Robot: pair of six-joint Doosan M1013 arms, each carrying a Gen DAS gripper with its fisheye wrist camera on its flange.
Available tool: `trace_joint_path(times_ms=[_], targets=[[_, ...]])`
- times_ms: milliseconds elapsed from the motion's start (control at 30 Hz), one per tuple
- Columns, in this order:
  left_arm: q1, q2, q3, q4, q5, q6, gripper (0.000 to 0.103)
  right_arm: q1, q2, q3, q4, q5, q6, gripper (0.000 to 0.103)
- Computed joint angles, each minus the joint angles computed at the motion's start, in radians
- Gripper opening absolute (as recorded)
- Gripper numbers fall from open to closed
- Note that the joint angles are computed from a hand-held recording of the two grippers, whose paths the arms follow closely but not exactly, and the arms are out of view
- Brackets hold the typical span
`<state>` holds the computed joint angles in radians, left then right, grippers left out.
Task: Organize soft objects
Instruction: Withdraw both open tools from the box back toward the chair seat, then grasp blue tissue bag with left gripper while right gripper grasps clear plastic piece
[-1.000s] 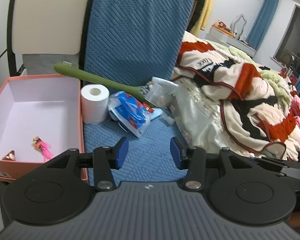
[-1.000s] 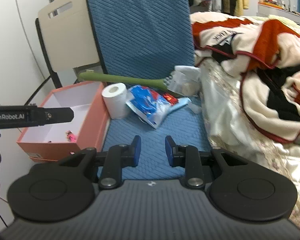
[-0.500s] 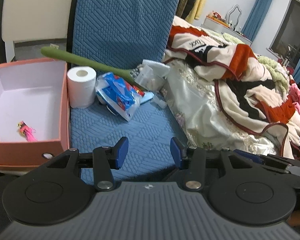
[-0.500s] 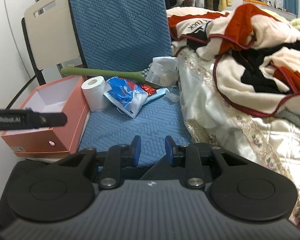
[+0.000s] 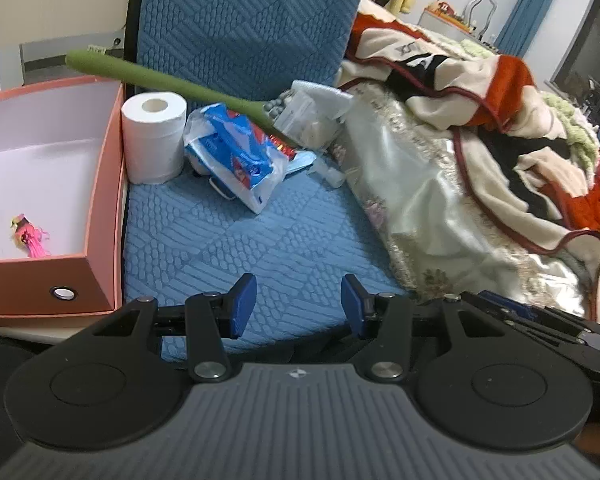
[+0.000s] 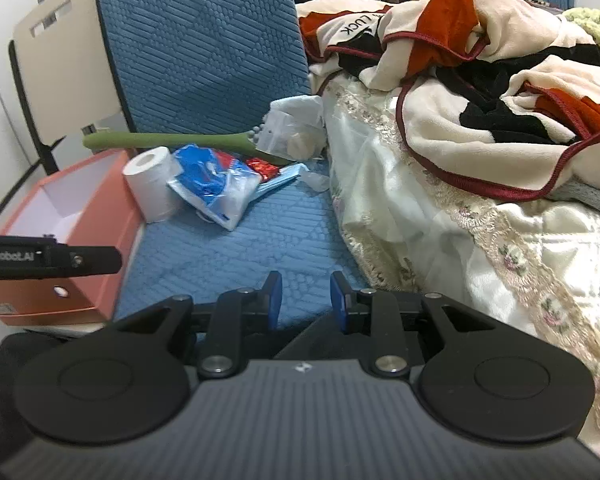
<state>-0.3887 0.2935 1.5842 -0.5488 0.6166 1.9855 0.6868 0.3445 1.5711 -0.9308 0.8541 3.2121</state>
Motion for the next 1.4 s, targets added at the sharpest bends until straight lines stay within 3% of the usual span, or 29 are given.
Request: trace_joint_path(times_ms=[600,867,1267,1400], targets=[[-0.019,0.144,-0.122,0.11,-0.061,-0.19,0.065,-0.107,0.084,-0.065,0.03,-0.074,-0.11,0.03],[-0.018,0.227,-0.213,0.108,-0.058,-0.248,0.066,-0.157,0.143,-0.131,0.104,-0.135,-0.242,0.03],[0.001,0.332,-0.32,0.025,-0.048,-0.274,0.066,-0.209,0.241,-0.247,0.204,-0.156,-0.453,0.03],[0.004,0.355,-0.347,0.065,-0.05,-0.417,0.083,-0.219,0.28,-0.3,0.197,-0.137,-0.529,0.03]])
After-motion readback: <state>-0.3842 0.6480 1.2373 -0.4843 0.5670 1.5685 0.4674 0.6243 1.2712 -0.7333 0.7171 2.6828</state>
